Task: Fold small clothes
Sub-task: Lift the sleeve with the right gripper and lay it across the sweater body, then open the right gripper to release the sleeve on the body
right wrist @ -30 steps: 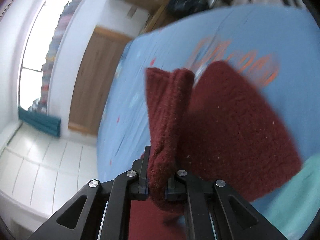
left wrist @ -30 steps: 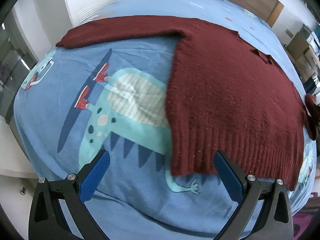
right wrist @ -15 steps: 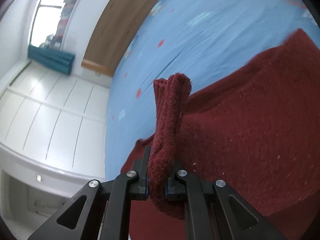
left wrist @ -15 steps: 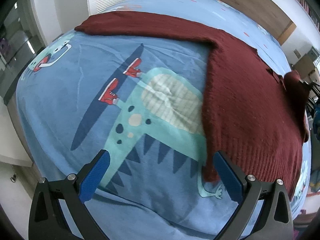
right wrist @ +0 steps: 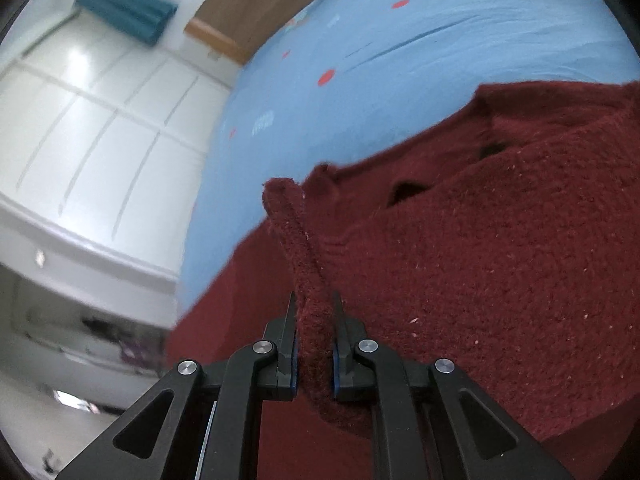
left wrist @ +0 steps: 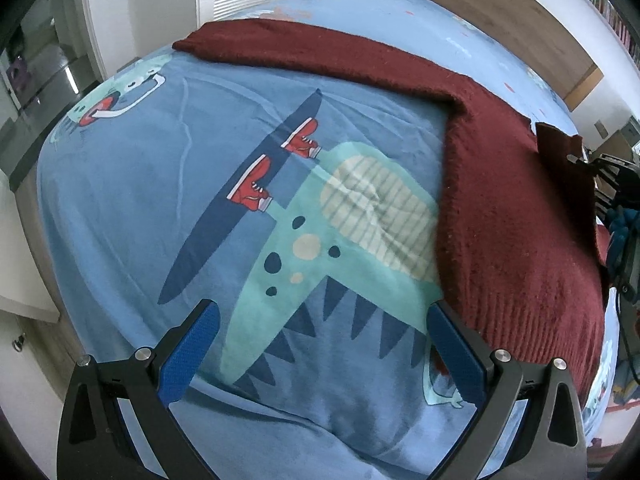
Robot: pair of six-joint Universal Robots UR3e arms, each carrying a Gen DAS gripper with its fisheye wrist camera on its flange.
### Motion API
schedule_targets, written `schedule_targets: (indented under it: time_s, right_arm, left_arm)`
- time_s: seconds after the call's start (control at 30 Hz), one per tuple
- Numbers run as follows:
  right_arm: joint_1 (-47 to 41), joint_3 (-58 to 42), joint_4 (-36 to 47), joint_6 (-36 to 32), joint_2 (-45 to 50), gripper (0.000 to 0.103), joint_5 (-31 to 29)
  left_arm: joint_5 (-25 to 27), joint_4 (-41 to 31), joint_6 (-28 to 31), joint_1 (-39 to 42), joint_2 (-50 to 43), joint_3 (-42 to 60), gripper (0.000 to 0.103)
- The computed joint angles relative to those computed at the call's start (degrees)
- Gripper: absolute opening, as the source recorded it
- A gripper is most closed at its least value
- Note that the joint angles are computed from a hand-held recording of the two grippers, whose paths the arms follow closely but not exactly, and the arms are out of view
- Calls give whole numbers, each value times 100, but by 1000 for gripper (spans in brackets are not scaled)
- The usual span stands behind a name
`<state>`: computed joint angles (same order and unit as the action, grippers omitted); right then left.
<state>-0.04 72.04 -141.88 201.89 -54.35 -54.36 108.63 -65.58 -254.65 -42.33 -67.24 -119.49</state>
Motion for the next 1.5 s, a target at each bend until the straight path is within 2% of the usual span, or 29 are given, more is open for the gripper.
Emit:
schedule_targets:
  time_s: [0.17,0.53,0.67,0.83,0.97,1.17,1.23,1.37,1.5]
  right_arm:
    - [438,-978,581,-112,570,13,-358]
    - [1193,-2184,1483,-370,1204,17,-1208]
    - [1365,-2524,1506,-344,1388,17,-1325]
    - [1494,-2371,1422,-514,1256,17,-1214]
    - [1649,-2959,1716,-490,1634,18,-1355]
    - [1882,-3145,1798,-539,1766,31,-1548]
    - [1957,-3252,1810,-519,1820,44,-1578]
    - [2106,-3378,1912,-646,1816,50,-1623]
    - [2163,-2719,1494,-807,1370,51,-1489]
  left_arm:
    - [-25,138,4,39,103,-170,102]
    - [-90,244,-27,92,234,-363,102]
    - [-116,205,-24,161,363,-449,102]
    - [-131,233,-22,157,353,-482,102]
    - [-130,232,14,153,337,-483,102]
    - [-110,306,16,115,235,-481,102]
    - [19,285,-51,-14,128,-399,102]
    - [327,118,-177,-257,-54,-171,102]
    - [260,147,-79,-186,38,-213,102]
